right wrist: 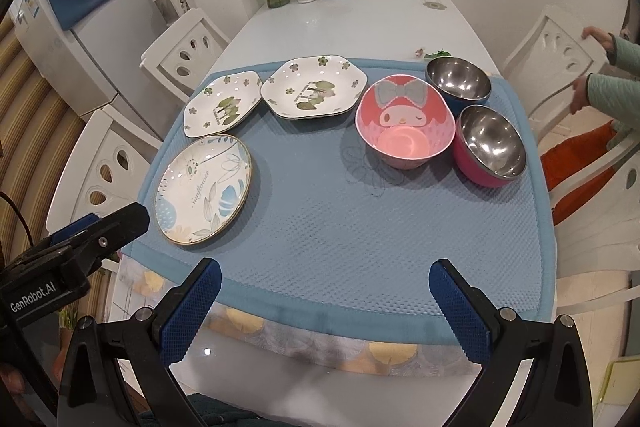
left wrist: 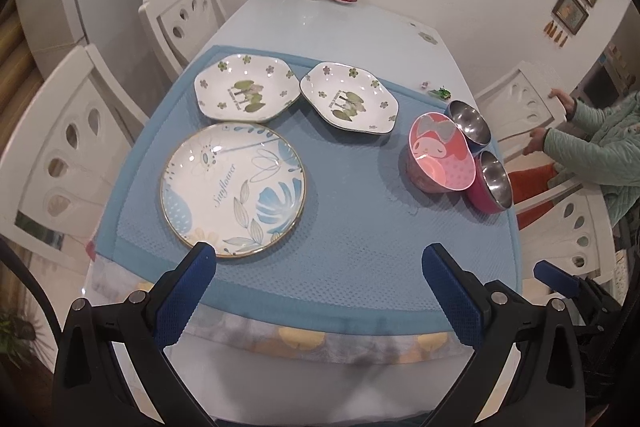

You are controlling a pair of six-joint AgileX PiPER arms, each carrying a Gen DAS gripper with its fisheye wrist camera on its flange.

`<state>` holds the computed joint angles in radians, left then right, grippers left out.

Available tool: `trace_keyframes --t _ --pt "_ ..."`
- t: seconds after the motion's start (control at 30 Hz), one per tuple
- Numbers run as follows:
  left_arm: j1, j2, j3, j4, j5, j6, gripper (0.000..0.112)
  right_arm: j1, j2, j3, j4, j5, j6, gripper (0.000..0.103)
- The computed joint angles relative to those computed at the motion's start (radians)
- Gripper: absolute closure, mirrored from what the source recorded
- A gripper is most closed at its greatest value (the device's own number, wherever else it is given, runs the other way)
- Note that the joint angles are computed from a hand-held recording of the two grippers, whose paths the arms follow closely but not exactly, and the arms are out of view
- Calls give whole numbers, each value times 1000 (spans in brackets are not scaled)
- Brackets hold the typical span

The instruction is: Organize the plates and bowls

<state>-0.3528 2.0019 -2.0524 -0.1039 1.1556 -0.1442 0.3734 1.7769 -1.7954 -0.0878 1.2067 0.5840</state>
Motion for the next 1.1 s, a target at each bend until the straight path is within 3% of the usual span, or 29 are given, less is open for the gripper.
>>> trace_keyframes --t 0.23,1.1 --pt "-28 -8 -3 41 -19 13 10 7 0 -1 -9 0 0 0" --pt "32 10 24 -80 1 -20 10 -27 -19 56 42 -23 22 0"
